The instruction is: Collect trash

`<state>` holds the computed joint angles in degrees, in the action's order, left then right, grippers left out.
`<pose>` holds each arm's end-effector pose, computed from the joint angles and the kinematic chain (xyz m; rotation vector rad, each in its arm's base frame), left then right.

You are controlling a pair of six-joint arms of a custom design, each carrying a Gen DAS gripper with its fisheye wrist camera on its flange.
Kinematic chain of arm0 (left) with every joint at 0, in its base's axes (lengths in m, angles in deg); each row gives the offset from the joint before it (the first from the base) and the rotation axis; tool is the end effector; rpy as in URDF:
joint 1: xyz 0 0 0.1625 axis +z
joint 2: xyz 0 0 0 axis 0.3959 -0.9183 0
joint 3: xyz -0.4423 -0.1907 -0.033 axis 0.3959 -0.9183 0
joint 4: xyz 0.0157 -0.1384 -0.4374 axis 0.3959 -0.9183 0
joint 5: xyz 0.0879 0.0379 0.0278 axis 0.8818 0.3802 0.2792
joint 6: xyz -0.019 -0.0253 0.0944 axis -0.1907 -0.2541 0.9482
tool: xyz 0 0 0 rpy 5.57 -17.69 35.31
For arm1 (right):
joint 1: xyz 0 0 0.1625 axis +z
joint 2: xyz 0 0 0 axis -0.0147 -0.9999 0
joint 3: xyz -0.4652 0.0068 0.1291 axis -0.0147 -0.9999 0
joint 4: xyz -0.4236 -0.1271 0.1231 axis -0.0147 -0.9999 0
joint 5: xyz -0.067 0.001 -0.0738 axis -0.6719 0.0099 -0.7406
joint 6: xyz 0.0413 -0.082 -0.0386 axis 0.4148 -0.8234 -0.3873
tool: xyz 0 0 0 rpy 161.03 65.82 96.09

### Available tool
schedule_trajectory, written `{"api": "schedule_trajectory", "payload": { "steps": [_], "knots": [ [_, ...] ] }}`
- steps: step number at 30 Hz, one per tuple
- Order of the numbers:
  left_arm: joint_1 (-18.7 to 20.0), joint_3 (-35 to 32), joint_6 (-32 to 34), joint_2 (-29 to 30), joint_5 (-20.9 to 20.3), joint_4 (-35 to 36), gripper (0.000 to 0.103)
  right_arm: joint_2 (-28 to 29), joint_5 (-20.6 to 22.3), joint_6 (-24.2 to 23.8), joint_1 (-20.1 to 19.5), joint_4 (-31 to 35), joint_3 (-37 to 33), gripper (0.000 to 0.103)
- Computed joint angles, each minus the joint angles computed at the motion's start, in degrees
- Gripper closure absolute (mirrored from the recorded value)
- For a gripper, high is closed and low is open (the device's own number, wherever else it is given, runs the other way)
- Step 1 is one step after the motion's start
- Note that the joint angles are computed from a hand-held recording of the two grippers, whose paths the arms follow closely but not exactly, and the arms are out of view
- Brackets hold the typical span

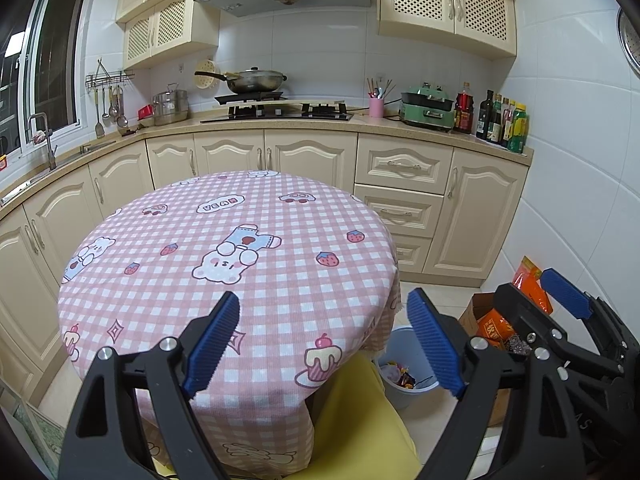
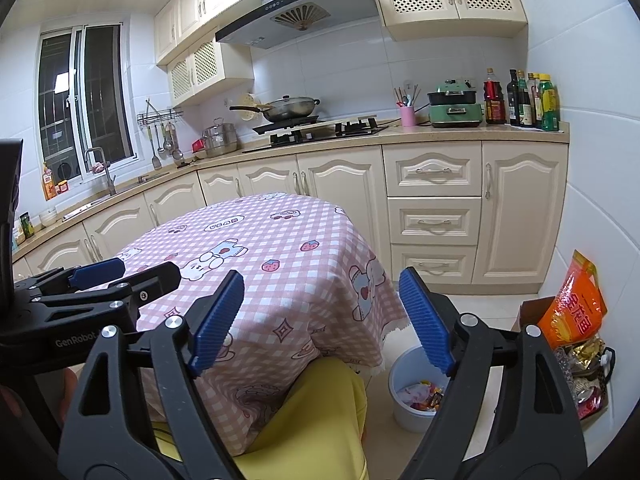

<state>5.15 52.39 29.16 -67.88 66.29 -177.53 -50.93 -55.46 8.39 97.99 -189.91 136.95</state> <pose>-0.3000 -0.4239 0.1549 0.2605 2.0181 -1.2614 0.1913 -0.4631 0.2202 0.9538 -2.3879 1.3211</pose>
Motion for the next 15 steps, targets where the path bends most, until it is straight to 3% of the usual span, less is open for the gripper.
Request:
{"api": "schedule_trajectory", "payload": {
  "steps": [15],
  "knots": [
    [-0.08,0.17,0.42,-0.36,-0.10,-0.17,0.018,-0.09,0.03,0.15,-0.04,0.10,-0.01,0.023]
  ]
}}
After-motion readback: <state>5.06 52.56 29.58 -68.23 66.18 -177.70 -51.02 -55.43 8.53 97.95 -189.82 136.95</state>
